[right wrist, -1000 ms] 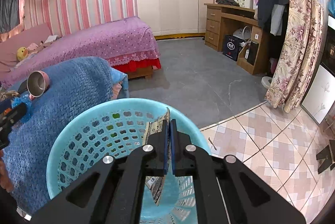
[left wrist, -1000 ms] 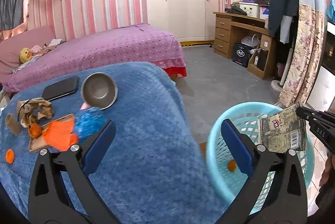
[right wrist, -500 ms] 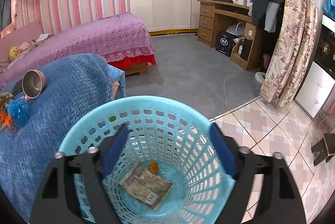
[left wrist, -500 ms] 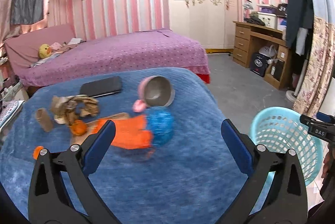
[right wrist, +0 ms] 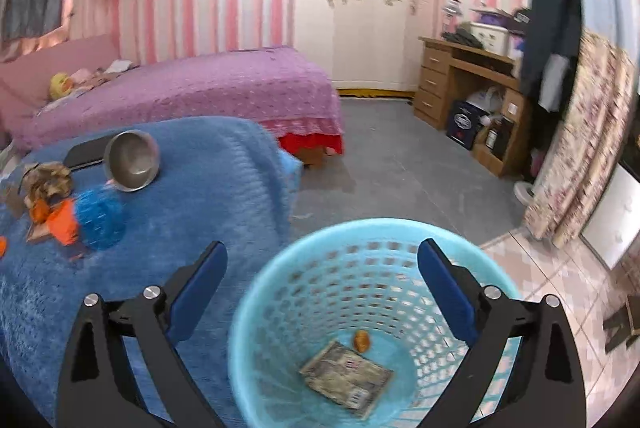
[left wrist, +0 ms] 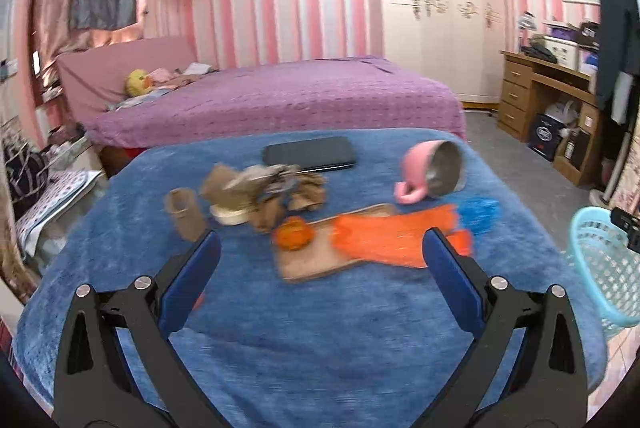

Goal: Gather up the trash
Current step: 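Move both tools back over the bed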

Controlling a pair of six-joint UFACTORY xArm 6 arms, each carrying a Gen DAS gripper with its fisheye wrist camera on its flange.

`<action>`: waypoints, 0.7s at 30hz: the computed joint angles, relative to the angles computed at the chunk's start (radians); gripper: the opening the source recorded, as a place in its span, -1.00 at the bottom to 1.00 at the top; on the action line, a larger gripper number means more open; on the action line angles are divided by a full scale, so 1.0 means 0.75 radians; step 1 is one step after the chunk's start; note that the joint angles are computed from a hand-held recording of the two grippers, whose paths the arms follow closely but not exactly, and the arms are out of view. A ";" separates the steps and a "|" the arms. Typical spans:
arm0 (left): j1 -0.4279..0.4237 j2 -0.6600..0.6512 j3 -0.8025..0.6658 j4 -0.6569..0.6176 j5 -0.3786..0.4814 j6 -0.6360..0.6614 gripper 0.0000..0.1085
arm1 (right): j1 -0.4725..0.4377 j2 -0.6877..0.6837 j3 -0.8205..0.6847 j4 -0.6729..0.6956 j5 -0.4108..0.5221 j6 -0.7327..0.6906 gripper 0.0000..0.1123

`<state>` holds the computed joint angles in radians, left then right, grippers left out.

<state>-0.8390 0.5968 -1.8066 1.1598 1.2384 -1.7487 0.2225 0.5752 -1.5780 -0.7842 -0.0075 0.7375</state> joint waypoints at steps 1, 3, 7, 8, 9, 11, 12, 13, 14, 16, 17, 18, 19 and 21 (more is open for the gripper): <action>0.007 -0.027 0.043 -0.001 -0.001 -0.021 0.80 | 0.011 0.003 -0.004 -0.020 -0.003 0.010 0.68; 0.029 -0.111 0.180 -0.009 -0.023 -0.068 0.80 | 0.036 0.010 -0.019 -0.118 -0.007 0.083 0.68; 0.049 -0.200 0.331 -0.025 -0.014 -0.092 0.80 | 0.086 0.029 -0.046 -0.214 -0.010 0.131 0.68; 0.056 -0.224 0.372 -0.026 -0.012 -0.100 0.80 | 0.096 0.035 -0.054 -0.218 -0.007 0.123 0.68; 0.066 -0.251 0.418 -0.030 -0.021 -0.111 0.80 | 0.108 0.043 -0.069 -0.254 0.004 0.146 0.68; 0.082 -0.293 0.482 -0.039 -0.034 -0.142 0.80 | 0.132 0.056 -0.084 -0.252 0.019 0.127 0.68; 0.095 -0.321 0.524 -0.042 -0.045 -0.170 0.80 | 0.139 0.058 -0.083 -0.226 0.020 0.100 0.68; 0.105 -0.340 0.555 -0.047 -0.057 -0.194 0.80 | 0.153 0.069 -0.091 -0.159 0.026 0.035 0.68; 0.116 -0.353 0.580 -0.050 -0.073 -0.212 0.80 | 0.166 0.079 -0.093 -0.081 0.030 -0.035 0.68; 0.148 -0.382 0.634 -0.079 -0.120 -0.229 0.80 | 0.183 0.091 -0.089 0.069 0.027 -0.169 0.68; 0.158 -0.393 0.655 -0.088 -0.140 -0.236 0.80 | 0.193 0.097 -0.088 0.146 0.028 -0.235 0.68; 0.180 -0.406 0.682 -0.102 -0.178 -0.246 0.80 | 0.206 0.106 -0.092 0.229 0.033 -0.307 0.68; 0.192 -0.412 0.698 -0.106 -0.203 -0.254 0.80 | 0.214 0.119 -0.108 0.257 0.040 -0.330 0.68; 0.216 -0.415 0.718 -0.123 -0.255 -0.249 0.80 | 0.225 0.139 -0.136 0.269 0.053 -0.346 0.68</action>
